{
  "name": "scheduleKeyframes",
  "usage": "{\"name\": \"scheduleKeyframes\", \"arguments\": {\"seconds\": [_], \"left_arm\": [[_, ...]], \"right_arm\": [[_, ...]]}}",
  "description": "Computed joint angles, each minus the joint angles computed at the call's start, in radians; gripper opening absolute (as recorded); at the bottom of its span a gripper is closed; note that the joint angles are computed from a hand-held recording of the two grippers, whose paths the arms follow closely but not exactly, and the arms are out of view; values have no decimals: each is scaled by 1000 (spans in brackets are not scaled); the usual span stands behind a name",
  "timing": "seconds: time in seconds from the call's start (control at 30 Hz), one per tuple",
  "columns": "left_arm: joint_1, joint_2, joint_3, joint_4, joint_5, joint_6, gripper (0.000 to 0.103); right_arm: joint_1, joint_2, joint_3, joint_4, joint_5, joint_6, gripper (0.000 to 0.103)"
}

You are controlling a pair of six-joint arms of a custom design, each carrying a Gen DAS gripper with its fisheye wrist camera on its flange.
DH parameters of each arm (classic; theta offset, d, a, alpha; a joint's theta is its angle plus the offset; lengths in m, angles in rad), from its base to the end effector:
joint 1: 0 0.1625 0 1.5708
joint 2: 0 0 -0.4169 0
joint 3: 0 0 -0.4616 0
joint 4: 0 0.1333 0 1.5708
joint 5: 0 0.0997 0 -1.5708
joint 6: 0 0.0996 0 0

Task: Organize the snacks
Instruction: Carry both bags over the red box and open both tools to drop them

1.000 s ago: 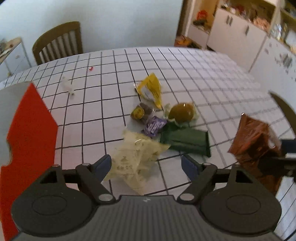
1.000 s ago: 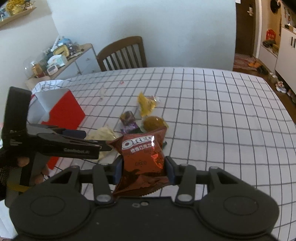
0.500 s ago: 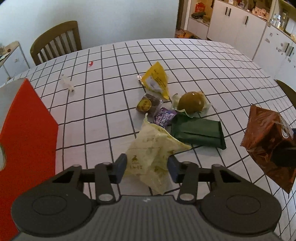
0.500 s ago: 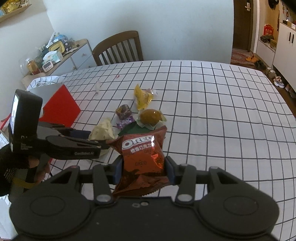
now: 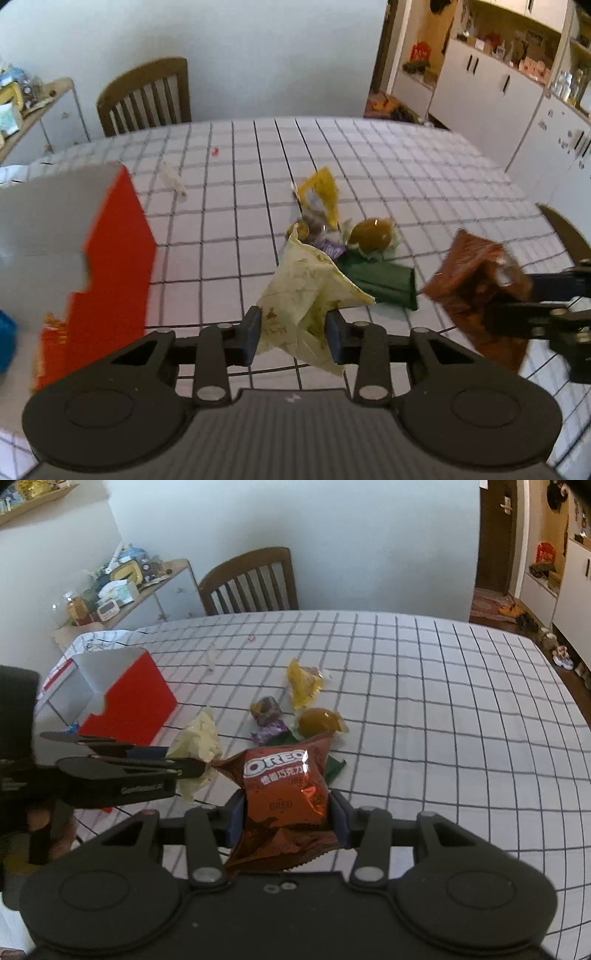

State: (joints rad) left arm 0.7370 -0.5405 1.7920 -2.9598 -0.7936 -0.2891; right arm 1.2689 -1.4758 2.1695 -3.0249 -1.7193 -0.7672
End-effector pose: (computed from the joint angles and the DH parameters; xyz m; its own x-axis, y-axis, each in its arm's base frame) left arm -0.3158 -0.5610 -0.1179 -0.7366 0.2543 -0.6268 0.5462 0.7702 -0.3294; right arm -0.0457 -0.5457 0.2797 -0.8074 -0.1984 0.5556 -0.4793 0.7697 -0.4217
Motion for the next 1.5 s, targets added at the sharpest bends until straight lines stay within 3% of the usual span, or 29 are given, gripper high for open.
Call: {"name": "scheduleKeyframes", "arguments": {"seconds": [0.37, 0.7, 1.17, 1.5], "left_arm": [[-69, -180, 138, 13, 105, -77, 36], [-68, -320, 244, 22, 206, -110, 36], [25, -486, 344, 48, 277, -94, 36], [128, -505, 320, 78, 272, -45, 36]], "right_arm": [[102, 13, -3, 11, 41, -17, 46], [224, 112, -37, -9, 42, -14, 45], [351, 321, -125, -58, -17, 5, 45], [384, 461, -214, -92, -82, -1, 46]]}}
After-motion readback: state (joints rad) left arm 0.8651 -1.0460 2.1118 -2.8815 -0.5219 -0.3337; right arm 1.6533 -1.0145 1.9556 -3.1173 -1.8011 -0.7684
